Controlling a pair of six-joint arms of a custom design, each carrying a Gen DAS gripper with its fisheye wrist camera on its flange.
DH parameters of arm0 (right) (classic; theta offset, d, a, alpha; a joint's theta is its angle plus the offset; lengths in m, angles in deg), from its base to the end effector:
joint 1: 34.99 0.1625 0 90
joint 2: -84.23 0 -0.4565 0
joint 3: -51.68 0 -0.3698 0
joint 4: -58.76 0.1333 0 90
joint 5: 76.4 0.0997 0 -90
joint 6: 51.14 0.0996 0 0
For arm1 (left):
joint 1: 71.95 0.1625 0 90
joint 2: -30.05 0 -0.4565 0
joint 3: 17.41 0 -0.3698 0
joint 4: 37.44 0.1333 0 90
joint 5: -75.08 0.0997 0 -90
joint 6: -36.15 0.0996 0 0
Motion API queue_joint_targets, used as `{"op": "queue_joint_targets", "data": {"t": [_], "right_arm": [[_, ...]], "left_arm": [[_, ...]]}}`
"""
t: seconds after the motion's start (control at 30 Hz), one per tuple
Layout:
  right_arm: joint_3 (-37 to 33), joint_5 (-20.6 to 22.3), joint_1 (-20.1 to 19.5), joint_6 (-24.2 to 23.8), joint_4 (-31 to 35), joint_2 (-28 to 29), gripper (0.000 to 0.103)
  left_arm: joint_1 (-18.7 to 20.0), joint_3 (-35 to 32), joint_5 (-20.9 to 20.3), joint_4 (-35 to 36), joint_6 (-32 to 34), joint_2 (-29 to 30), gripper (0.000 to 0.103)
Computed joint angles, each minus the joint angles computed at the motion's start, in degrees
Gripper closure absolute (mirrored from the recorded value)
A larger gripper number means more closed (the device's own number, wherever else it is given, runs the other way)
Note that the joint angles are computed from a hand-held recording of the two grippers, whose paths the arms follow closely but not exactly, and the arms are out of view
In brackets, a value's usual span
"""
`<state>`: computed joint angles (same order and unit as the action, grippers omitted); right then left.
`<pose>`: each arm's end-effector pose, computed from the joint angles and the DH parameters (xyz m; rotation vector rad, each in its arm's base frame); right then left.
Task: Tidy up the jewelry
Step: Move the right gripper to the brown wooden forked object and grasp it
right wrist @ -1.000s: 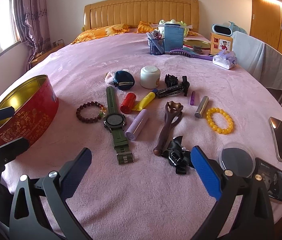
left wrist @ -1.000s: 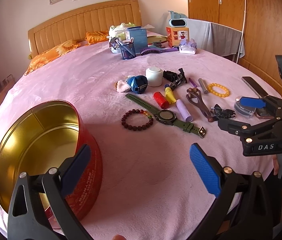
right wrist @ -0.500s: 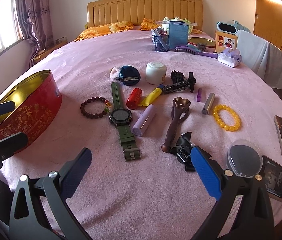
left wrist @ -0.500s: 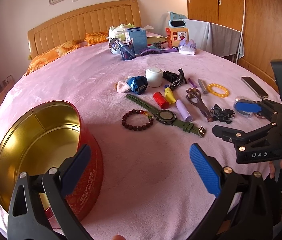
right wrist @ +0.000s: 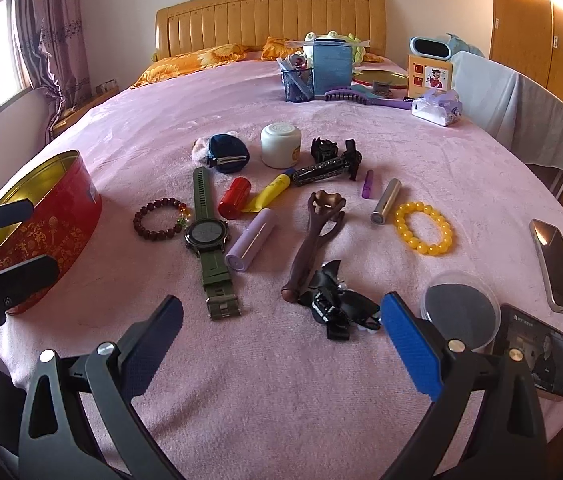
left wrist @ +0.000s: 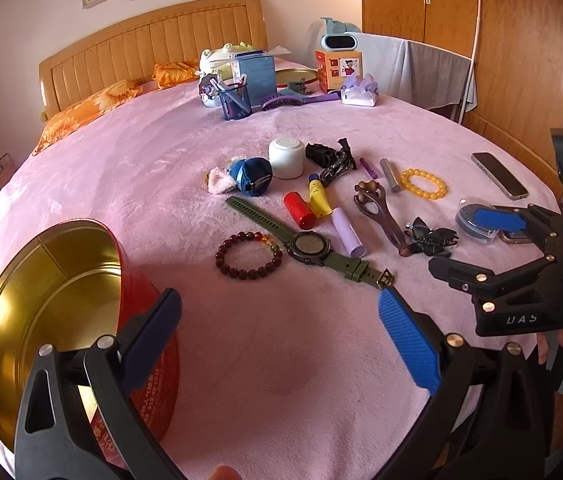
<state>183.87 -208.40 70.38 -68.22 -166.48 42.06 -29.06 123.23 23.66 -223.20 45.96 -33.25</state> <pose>0.1865 -0.4268 0.1178 0.2830 -2.2583 0.9230 -0.1640 -0.4191 0.1671 1.0764 2.2862 -0.6699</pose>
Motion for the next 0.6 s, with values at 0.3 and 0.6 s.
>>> {"op": "queue_joint_targets", "data": {"t": [0.3,0.6], "right_arm": [[-7.18,2.83,-4.03,1.38,12.61,-4.19,0.003],[-18.70,-3.75,-5.80,5.69,28.28,-0.96,0.004]], "left_arm": [[2.13,-3.98,-4.28,3.11,1.15,1.31,0.007],[3.00,-10.22,-3.79,6.50,3.59,6.15,0.007]]}}
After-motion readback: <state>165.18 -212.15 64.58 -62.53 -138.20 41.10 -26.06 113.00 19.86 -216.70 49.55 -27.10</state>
